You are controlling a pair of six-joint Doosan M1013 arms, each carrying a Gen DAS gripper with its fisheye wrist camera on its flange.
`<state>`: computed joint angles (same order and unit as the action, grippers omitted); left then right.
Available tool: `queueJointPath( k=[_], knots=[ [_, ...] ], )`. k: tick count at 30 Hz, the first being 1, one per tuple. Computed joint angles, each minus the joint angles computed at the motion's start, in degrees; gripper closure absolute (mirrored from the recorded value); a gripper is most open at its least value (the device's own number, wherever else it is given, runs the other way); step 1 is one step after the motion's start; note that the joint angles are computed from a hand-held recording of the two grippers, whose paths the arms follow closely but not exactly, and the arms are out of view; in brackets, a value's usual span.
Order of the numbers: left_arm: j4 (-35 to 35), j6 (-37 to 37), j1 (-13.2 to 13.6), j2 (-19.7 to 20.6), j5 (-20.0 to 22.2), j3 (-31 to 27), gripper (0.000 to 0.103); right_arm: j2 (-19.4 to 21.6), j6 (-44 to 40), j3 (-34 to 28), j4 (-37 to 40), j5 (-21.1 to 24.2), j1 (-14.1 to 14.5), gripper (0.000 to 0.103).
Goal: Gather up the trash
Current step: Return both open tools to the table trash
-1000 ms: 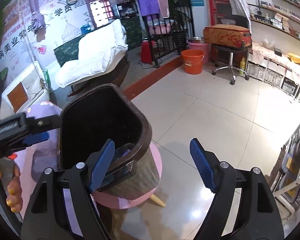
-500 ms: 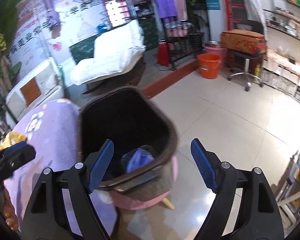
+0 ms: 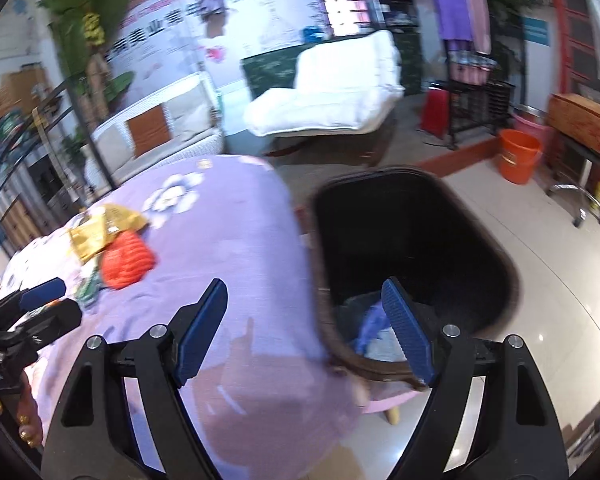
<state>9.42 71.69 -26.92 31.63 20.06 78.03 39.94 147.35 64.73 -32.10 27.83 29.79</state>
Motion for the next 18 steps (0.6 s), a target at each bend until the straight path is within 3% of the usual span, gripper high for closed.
queueJointPath(
  k=[5,10,15,18],
  knots=[
    [14.41,-14.24,0.91,-2.55,-0.78,4.11,0.008,2.2,-16.49,-4.48,13.02,-0.87,0.97,0.024],
    [25.72,-27.66,2.78,-5.42,-1.39,8.72,0.008,6.19,-39.75,-12.0,31.46,2.33,2.18,0.024],
    [38.62,-42.98,4.57,-8.05,0.93,12.97,0.008,13.32,-60.5,-25.72,51.78,14.41,2.72,0.024],
    [43.16,-49.01,5.66,-8.86,3.76,14.54,0.008,17.82,-66.86,-34.44,55.41,20.98,3.77,0.024]
  ],
)
